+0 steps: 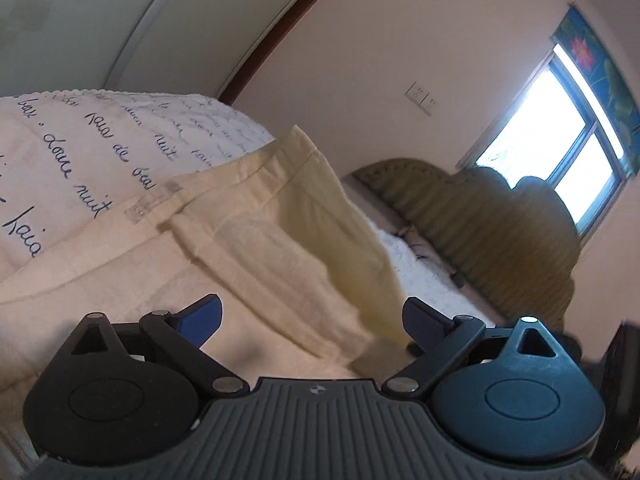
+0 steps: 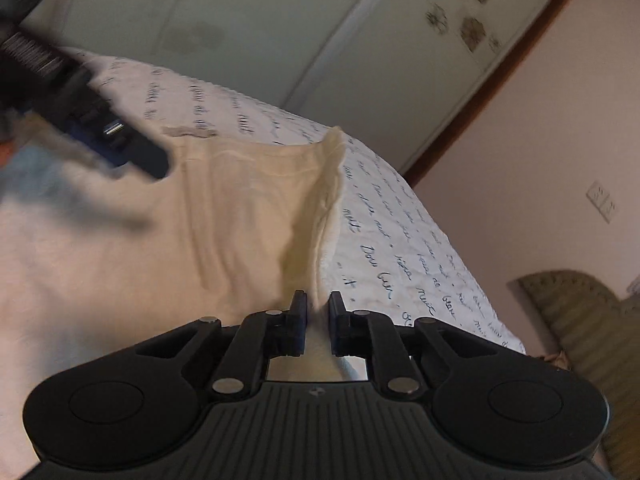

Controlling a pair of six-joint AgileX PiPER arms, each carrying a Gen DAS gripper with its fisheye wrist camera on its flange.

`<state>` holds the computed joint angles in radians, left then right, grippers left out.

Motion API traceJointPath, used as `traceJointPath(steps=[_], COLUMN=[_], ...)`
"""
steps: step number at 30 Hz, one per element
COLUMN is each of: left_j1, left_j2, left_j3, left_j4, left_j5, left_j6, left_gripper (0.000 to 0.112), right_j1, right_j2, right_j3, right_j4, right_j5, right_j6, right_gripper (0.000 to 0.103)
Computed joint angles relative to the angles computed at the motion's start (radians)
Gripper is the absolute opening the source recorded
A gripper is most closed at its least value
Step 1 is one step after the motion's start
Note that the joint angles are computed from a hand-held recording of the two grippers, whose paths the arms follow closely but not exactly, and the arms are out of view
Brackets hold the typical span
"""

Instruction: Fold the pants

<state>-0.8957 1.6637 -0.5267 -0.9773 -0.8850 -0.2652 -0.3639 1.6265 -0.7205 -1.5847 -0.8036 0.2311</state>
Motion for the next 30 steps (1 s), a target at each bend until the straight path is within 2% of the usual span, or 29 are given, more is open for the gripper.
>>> traceJointPath(steps=[2, 5, 7, 9, 10, 11, 12, 13, 15, 17, 19, 20, 22, 24, 28, 29, 30], left_j1=[0.04, 0.117, 0.133, 0.13, 0.128, 0.132, 0.15, 0.173, 0.179, 0.169, 0.163, 0.175, 0.188, 0.212, 0.22, 0.217, 0.211], left_j2=[-0.028, -0.035, -0.032, -0.032, -0.031, -0.025, -0.025, -0.024, -0.023, -0.033, -0.054, -0.065, -0.079, -0.086, -0.111, -0.125, -0.143], left_j3=[0.01, -0.011, -0.016, -0.042, -0.043, -0.04, -0.032, -0.017, 0.005, 0.007, 0.006, 0.006, 0.01, 0.008, 0.037, 0.045, 0.057], left_j4=[0.096, 0.192, 0.17, 0.077, 0.044, 0.05, 0.095, 0.181, 0.232, 0.219, 0.195, 0.208, 0.217, 0.251, 0.261, 0.251, 0.235], left_j5=[0.032, 0.113, 0.115, 0.131, 0.125, 0.119, 0.139, 0.148, 0.138, 0.135, 0.145, 0.158, 0.169, 0.206, 0.229, 0.239, 0.24], left_j6=[-0.069, -0.19, -0.211, -0.139, -0.122, -0.145, -0.19, -0.275, -0.346, -0.288, -0.228, -0.22, -0.207, -0.201, -0.149, -0.115, -0.077], left_gripper=[0.103, 0.103, 0.102, 0.098, 0.086, 0.053, 0.04, 0.019, 0.016, 0.011, 0.011, 0.011, 0.011, 0.012, 0.013, 0.013, 0.013], right_j1=[-0.059, -0.121, -0.142, -0.148, -0.142, -0.14, -0.133, -0.118, -0.077, -0.055, -0.032, -0.032, -0.014, -0.02, -0.045, -0.076, -0.091], right_j2=[-0.06, -0.086, -0.075, -0.059, -0.046, -0.038, -0.034, -0.028, -0.026, -0.014, 0.002, 0.013, 0.022, 0.029, 0.012, -0.01, -0.035], right_j3=[0.108, 0.176, 0.199, 0.194, 0.194, 0.195, 0.203, 0.221, 0.259, 0.299, 0.337, 0.339, 0.304, 0.244, 0.239, 0.254, 0.258], right_j4=[-0.008, -0.045, -0.053, -0.06, -0.043, -0.022, 0.019, 0.091, 0.233, 0.381, 0.561, 0.602, 0.639, 0.553, 0.53, 0.475, 0.421], right_j5=[-0.051, -0.092, -0.101, -0.103, -0.102, -0.104, -0.099, -0.092, -0.058, -0.067, -0.075, -0.079, 0.002, 0.093, 0.087, 0.069, 0.064], right_j6=[-0.104, -0.129, -0.144, -0.111, -0.112, -0.121, -0.15, -0.218, -0.366, -0.548, -0.73, -0.772, -0.735, -0.6, -0.559, -0.529, -0.482], right_gripper=[0.011, 0.011, 0.011, 0.011, 0.011, 0.011, 0.011, 0.011, 0.017, 0.02, 0.02, 0.02, 0.02, 0.024, 0.021, 0.011, 0.008])
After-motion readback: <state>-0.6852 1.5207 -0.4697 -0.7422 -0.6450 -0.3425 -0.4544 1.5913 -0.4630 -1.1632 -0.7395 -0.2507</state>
